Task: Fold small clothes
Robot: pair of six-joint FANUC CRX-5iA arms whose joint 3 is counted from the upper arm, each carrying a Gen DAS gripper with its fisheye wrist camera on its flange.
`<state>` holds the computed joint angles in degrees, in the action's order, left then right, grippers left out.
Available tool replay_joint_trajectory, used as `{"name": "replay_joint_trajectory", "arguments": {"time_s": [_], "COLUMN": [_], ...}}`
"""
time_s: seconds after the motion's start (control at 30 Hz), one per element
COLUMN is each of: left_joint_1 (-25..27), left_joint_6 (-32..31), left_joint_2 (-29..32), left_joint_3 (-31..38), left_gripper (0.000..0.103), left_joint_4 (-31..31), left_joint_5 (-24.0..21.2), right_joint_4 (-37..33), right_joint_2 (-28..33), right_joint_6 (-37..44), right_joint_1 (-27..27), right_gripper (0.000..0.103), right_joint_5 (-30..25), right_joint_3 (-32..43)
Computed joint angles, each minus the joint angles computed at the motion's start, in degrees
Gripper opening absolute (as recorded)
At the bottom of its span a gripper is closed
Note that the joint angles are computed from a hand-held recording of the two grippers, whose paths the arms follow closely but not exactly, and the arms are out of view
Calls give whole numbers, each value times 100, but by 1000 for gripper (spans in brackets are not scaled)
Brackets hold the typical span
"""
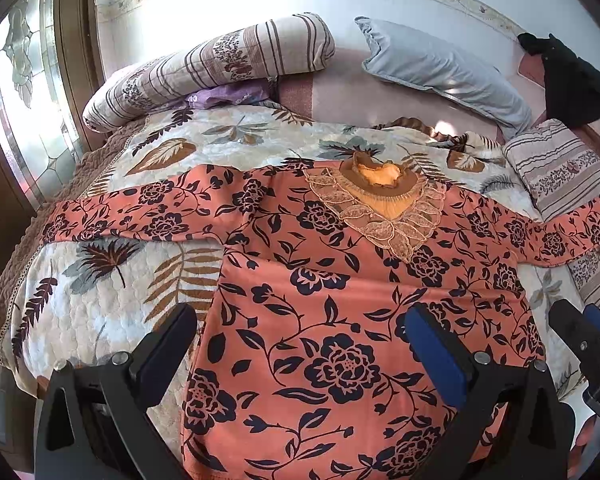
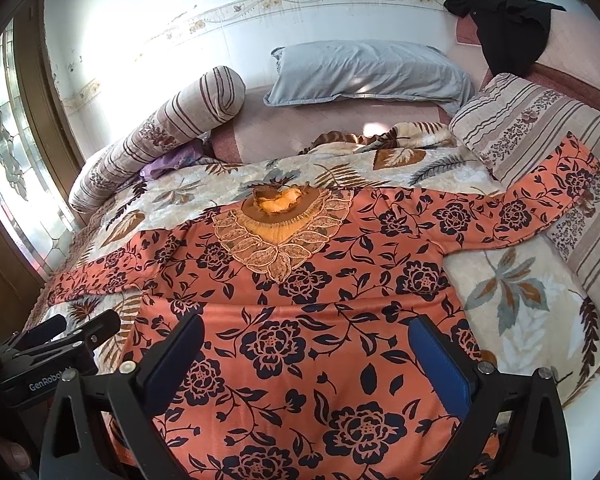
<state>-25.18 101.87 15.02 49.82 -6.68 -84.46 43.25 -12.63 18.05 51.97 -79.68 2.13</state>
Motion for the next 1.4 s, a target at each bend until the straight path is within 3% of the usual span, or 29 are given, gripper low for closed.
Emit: {"name": "replay_joint_trajectory", "arguments": {"time_s": [1.4], "left_joint_1": [103], "left_joint_6": [-26], "left_joint_2": [-43], "left_joint_3": [-132], "left_gripper": [103], "left_joint_4": [82], "left_joint_5": [59], "right_joint_4": [-162], "right_joint_2": [4], "right_joint_6": [158], "right_joint_1": [-121], "right_gripper": [103], "right_joint_5": [281], "right_joint_3": [10]}}
